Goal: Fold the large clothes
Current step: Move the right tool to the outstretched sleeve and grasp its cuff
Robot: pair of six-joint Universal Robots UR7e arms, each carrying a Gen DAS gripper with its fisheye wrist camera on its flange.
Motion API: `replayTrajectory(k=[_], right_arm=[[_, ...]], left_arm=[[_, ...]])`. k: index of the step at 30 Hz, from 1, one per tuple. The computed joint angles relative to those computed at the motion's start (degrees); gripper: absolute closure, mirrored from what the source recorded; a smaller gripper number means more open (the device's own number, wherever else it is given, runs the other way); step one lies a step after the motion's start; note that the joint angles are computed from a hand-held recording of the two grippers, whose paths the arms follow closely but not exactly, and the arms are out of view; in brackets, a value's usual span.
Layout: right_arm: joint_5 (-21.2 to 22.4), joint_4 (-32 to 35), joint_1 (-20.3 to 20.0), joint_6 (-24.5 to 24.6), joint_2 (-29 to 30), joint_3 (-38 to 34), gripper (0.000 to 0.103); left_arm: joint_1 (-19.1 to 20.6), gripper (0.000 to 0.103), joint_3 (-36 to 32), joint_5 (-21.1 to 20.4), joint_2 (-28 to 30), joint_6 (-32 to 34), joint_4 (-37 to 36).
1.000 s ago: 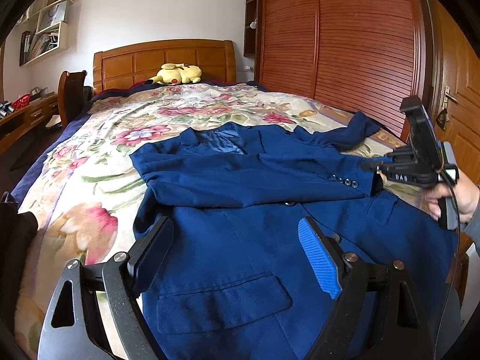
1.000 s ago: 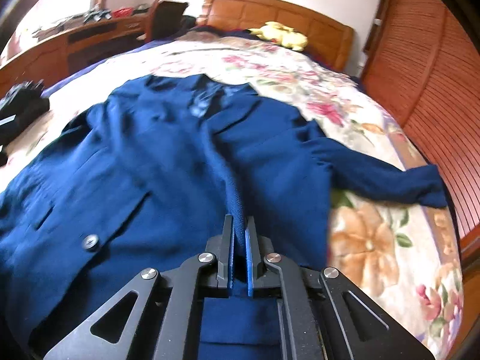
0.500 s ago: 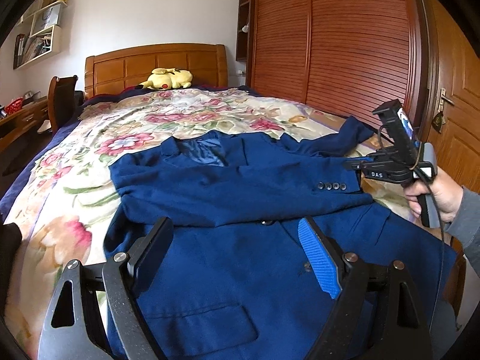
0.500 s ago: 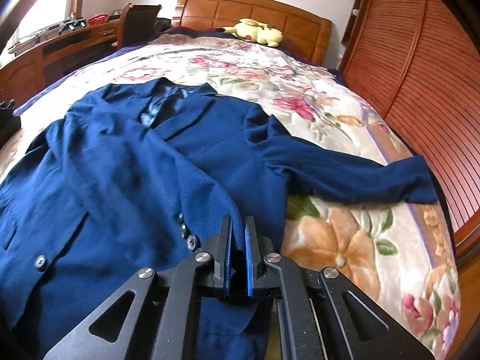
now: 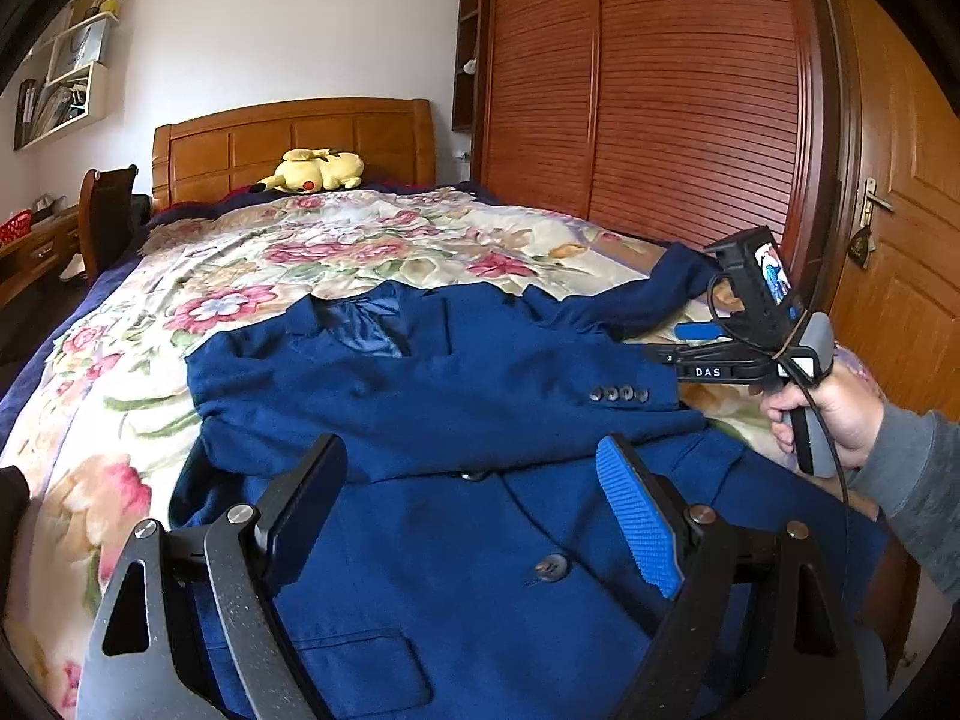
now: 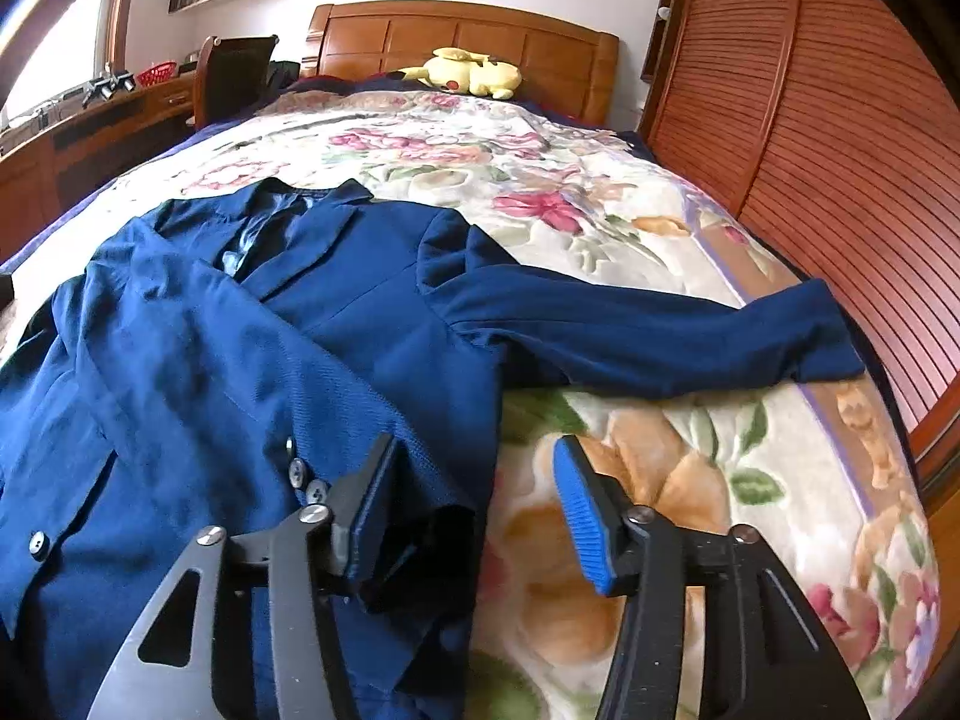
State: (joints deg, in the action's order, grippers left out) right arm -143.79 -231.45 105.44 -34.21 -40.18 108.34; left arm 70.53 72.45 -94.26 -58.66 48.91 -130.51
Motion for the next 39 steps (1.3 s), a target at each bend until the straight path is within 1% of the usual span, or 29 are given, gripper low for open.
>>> replayTrajectory(k=[3,4,6,8,10,13,17,22,25,27,34,37,39], right_arm=[[0.4,-1.2,-0.9,-0.4,-1.0,1.1,0.036],[-0.5,-2.1,-1.1,-0.9,-0.9,0.8,0.033],[-1.9,-3.3,-1.7,-1.3,-1.2,0.4,0.033],[-1.3,-2.6,-2.7,0.4,-2.8,1.5,0.033],[-1.2,-3.0,-3.4,-0.2,-3.6,1.9,0.033],[-0.1,-3.3,-4.9,-0.9,-5.5,3.1,0.033],[1.4,-2.5,-7.7,0.3,-8.9,4.6,0.033],[3.1,-2.9,-11.6,1.2,-12.6,3.9,0.032],[4.7,-2.4,-14.3,3.9,-14.9,3.2,0.03],[4.7,-3.0,-15.8,5.4,-15.9,2.4,0.027],[6.1,3.8,-20.1,15.4,-18.6,0.2,0.026],[5.9,7.5,-21.3,19.1,-19.5,-1.2,0.026],[5.1,10.2,-21.8,21.0,-19.2,-3.5,0.026]], left_arm=[[-0.3,0.017,0.6,0.9,0.5,-0.7,-1.8],[-0.2,0.017,0.1,1.0,1.1,-1.3,-1.8],[-0.2,0.017,-0.9,1.0,1.9,-2.2,-1.2],[-0.2,0.017,-1.1,1.4,2.5,-2.7,-1.8],[-0.3,0.017,-1.1,2.0,3.1,-2.9,-2.8],[-0.4,0.017,-0.8,3.1,3.7,-2.9,-4.6],[-0.2,0.017,-0.1,4.7,4.6,-3.9,-7.8],[-0.2,0.017,0.7,6.8,5.2,-3.6,-9.2],[-0.3,0.017,1.4,7.4,5.1,-3.0,-9.7],[-0.3,0.017,1.7,7.7,5.1,-2.6,-9.8],[-0.3,0.017,1.5,9.0,5.8,-2.6,-8.6],[-0.3,0.017,1.5,9.5,5.9,-2.8,-8.4],[-0.4,0.017,1.5,9.9,6.1,-2.8,-8.1]])
